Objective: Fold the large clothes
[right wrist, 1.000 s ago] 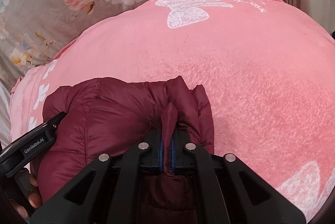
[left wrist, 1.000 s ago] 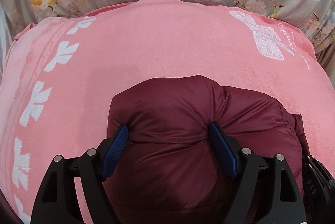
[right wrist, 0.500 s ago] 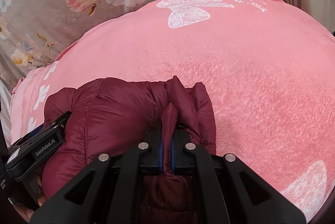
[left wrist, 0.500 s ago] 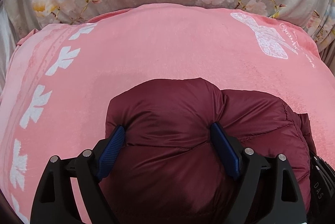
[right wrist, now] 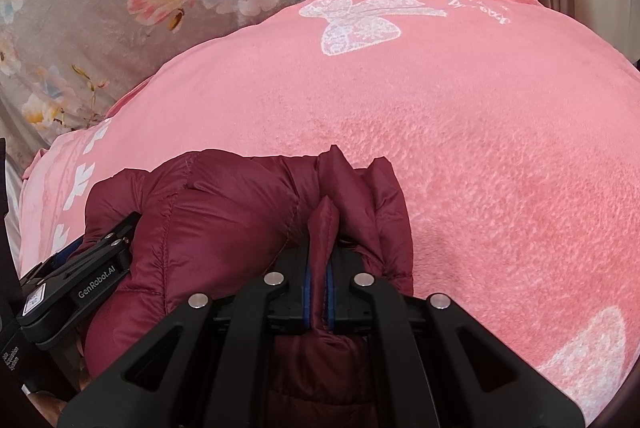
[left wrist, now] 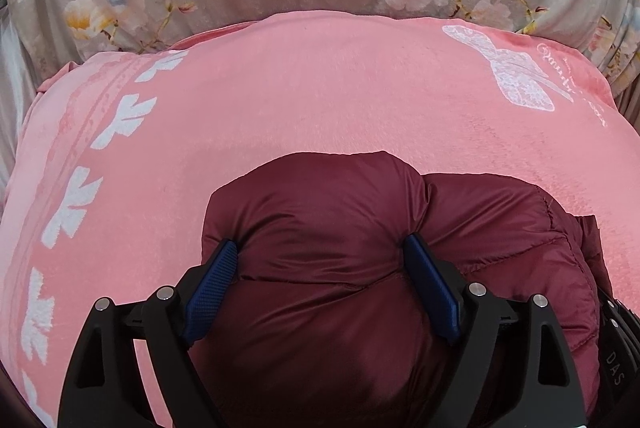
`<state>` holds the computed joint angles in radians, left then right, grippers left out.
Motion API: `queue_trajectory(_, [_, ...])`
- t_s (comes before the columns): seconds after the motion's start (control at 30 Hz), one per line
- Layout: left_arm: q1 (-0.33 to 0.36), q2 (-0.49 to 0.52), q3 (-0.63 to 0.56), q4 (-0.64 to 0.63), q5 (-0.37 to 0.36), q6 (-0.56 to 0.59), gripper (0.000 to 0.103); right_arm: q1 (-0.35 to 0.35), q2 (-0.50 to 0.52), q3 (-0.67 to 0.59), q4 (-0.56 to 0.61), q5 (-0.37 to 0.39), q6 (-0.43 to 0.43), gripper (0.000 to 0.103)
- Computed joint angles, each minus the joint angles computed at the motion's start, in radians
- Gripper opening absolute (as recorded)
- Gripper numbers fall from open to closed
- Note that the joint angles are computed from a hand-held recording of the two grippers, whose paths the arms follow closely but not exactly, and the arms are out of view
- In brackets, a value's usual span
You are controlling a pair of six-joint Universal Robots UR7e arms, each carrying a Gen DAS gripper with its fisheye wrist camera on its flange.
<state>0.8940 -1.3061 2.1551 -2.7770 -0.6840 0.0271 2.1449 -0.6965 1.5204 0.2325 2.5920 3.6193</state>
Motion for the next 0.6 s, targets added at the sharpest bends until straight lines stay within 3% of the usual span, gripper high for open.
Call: queue_trajectory(0.6, [-0.002, 0.009, -0.004, -0.009, 0.013, 0.001, 0.085, -0.002, -0.002, 0.003, -0.013, -0.005, -0.01, 0.003])
